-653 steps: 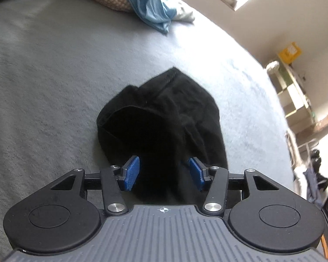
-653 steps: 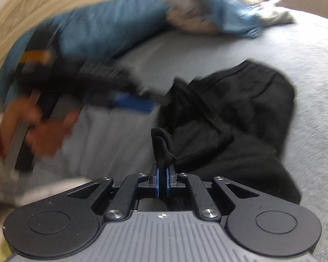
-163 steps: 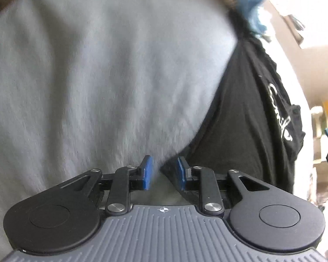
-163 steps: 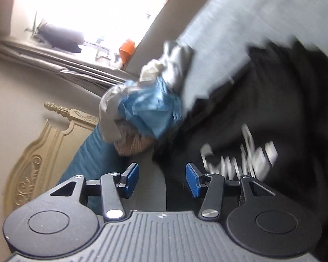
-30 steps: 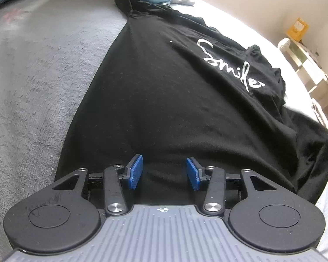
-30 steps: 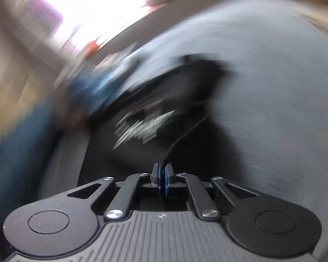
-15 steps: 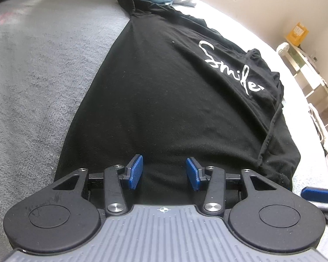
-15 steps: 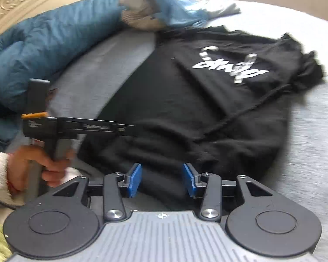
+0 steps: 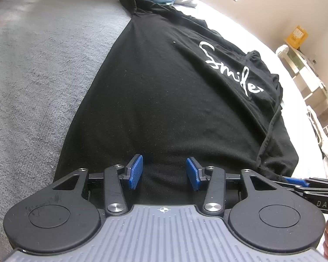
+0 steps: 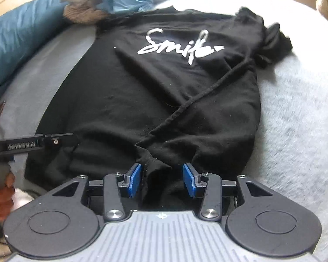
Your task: Fold clothes
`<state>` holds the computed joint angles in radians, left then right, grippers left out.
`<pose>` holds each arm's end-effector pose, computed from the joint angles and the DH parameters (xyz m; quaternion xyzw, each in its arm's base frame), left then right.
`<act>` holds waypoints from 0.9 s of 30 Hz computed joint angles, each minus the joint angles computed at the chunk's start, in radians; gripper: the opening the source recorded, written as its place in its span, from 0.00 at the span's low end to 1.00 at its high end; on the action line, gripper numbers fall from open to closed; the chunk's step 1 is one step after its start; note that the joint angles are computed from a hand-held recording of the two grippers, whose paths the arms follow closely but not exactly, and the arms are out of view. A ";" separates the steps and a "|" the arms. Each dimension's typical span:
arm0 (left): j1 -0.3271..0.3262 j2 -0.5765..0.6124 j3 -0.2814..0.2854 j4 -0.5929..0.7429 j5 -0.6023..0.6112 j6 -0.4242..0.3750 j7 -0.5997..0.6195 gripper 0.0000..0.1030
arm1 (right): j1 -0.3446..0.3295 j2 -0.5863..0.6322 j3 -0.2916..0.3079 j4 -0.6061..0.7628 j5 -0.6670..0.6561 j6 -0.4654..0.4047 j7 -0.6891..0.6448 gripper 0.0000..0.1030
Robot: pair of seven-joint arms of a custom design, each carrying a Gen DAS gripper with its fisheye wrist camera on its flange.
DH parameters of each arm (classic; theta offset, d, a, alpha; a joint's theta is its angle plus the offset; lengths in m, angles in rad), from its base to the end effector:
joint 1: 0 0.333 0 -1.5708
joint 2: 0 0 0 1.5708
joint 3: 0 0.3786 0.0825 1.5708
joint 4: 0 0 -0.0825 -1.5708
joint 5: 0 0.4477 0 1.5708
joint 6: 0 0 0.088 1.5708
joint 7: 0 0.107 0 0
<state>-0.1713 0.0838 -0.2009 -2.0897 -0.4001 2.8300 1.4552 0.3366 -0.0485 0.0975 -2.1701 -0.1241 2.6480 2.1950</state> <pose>0.6249 -0.2195 0.4839 -0.6943 0.6344 -0.3355 0.0543 0.5594 0.2638 0.5025 -0.6488 0.7139 -0.1091 0.2396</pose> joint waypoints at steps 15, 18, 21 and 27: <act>0.000 -0.008 0.001 -0.006 -0.013 -0.006 0.003 0.44 | -0.210 -0.351 0.083 -0.258 -0.426 0.033 0.844 0.02; 0.001 -0.011 0.001 -0.007 -0.017 -0.009 0.004 0.44 | -0.248 -0.529 0.089 -0.401 -0.382 -0.020 1.045 0.02; 0.002 -0.013 0.003 -0.006 -0.008 -0.018 -0.005 0.44 | -0.225 -0.642 0.072 -0.526 -0.272 -0.026 1.164 0.02; 0.005 -0.023 0.009 -0.004 0.020 -0.050 -0.028 0.44 | -0.225 -0.687 0.144 -0.606 -0.207 0.050 1.340 0.02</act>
